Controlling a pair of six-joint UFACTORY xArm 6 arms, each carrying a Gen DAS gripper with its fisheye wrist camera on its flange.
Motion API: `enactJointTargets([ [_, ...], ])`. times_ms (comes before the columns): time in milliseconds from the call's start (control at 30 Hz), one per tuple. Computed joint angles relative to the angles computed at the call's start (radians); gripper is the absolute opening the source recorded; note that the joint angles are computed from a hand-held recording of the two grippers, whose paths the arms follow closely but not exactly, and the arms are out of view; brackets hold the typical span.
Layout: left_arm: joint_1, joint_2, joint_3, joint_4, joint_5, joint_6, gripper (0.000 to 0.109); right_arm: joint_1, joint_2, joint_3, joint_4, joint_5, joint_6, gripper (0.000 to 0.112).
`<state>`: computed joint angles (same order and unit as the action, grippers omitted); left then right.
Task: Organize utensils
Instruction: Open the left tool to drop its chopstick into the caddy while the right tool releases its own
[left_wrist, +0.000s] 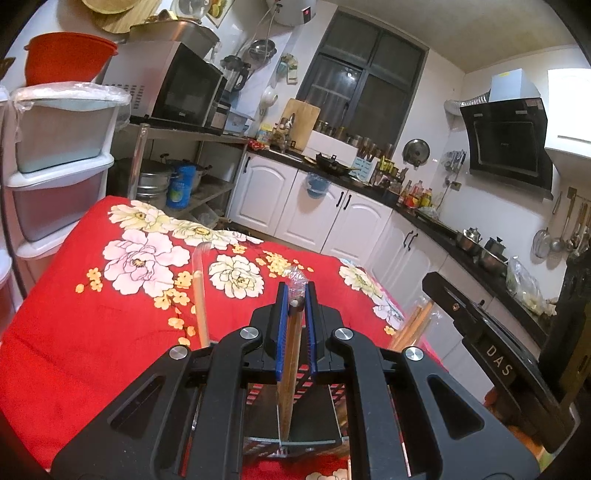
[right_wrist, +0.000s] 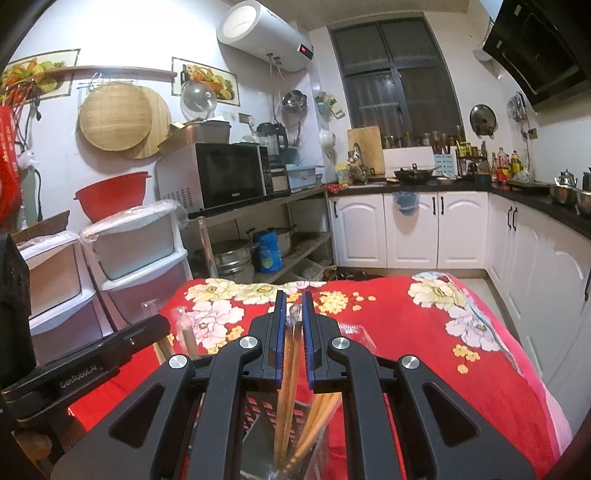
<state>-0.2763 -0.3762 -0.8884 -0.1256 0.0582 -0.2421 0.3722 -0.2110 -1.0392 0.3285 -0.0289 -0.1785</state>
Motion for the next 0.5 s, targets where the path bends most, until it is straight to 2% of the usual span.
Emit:
enactJointTargets([
  [333,0.003,-0.026,0.025,-0.011,0.02,0.007,0.004,-0.025,-0.065,0.065,-0.055,0.051,0.061,0.009],
  [500,0.007,-0.047,0.04,0.014,0.034,-0.016,0.004,-0.034,-0.094,0.095,-0.069,0.062,0.08,0.02],
])
